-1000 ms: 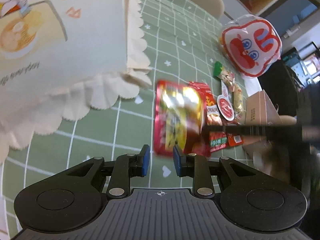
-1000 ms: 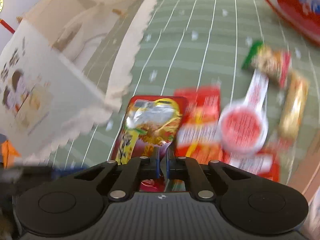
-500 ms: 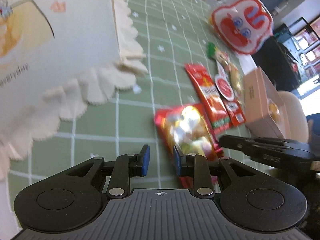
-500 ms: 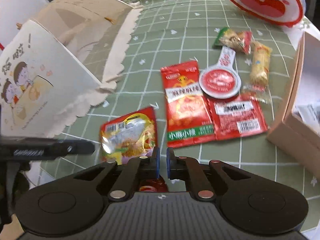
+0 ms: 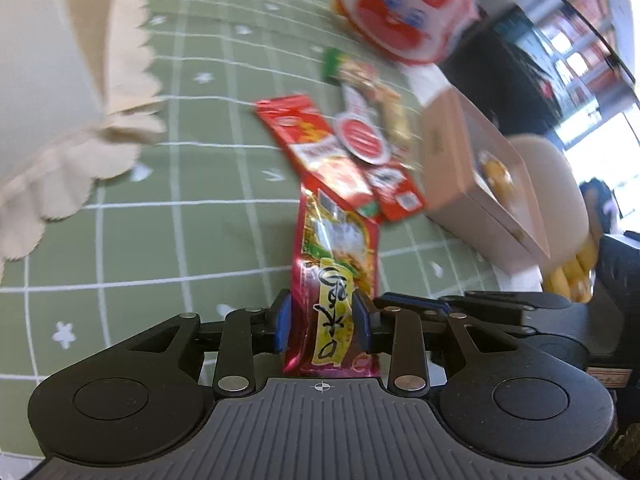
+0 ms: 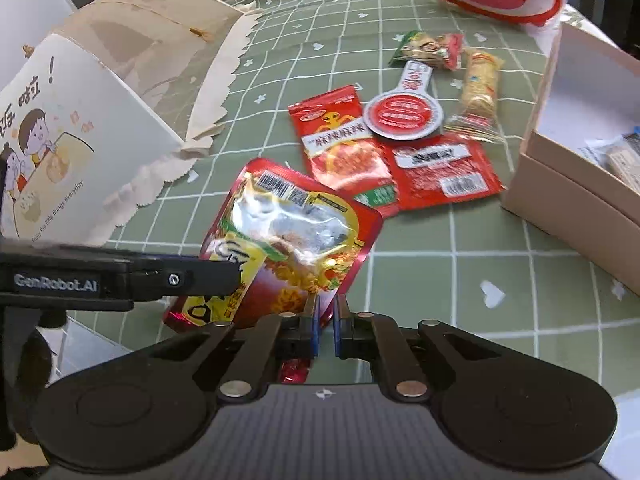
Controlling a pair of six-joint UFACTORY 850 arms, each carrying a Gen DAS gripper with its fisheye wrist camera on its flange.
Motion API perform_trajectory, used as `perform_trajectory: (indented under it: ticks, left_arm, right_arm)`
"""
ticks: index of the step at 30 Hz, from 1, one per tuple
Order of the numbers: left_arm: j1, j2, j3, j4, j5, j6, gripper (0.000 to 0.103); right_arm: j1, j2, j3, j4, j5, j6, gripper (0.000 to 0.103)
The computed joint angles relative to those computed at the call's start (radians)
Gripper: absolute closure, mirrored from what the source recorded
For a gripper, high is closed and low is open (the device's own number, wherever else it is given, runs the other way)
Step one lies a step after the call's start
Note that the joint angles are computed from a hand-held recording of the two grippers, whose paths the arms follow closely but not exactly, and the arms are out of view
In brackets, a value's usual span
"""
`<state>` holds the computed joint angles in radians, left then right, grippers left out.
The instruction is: Organize snacks
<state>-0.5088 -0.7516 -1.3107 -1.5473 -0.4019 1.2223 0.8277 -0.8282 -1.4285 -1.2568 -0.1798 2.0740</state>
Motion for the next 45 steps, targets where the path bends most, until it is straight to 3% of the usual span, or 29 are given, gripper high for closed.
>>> perform_trajectory:
  ticks: [7, 11, 14, 20, 29, 31, 33, 35, 39, 45]
  left_arm:
    - [-0.042, 0.032, -0.005, 0.141, -0.054, -0.045, 0.071]
    - [-0.082, 0.025, -0.028, 0.272, -0.012, -0.078, 0.071]
    - [-0.1, 0.002, -0.053, 0.376, 0.022, -0.133, 0.07]
    - [-0.093, -0.034, -0.089, 0.371, -0.041, -0.093, 0.067]
    - [-0.101, -0.028, -0.086, 0.391, -0.067, -0.129, 0.076]
    - [-0.095, -0.019, -0.072, 0.338, -0.081, -0.091, 0.08]
    - [-0.087, -0.001, -0.053, 0.299, -0.081, -0.056, 0.084]
    - [-0.084, 0.035, -0.013, 0.245, -0.029, 0.004, 0.085]
    - [-0.068, 0.107, 0.07, 0.082, 0.09, 0.145, 0.087]
    - [-0.056, 0.188, 0.168, -0.347, 0.23, 0.506, 0.087]
  right_arm:
    - [0.016, 0.064, 0.121, -0.384, -0.013, 0.492, 0.095]
    - [0.042, 0.09, 0.177, -0.526, -0.06, 0.708, 0.095]
    - [0.063, 0.103, 0.201, -0.473, -0.103, 0.715, 0.095]
    - [0.101, 0.121, 0.244, -0.451, -0.175, 0.803, 0.095]
    - [0.128, 0.121, 0.255, -0.422, -0.228, 0.847, 0.094]
    - [0.132, 0.124, 0.251, -0.349, -0.241, 0.777, 0.084]
    - [0.142, 0.127, 0.243, -0.235, -0.281, 0.666, 0.058]
    - [0.157, 0.13, 0.237, -0.148, -0.349, 0.578, 0.049]
    - [0.152, 0.126, 0.214, -0.061, -0.425, 0.389, 0.046]
    - [0.082, 0.101, 0.145, -0.194, -0.393, 0.289, 0.037]
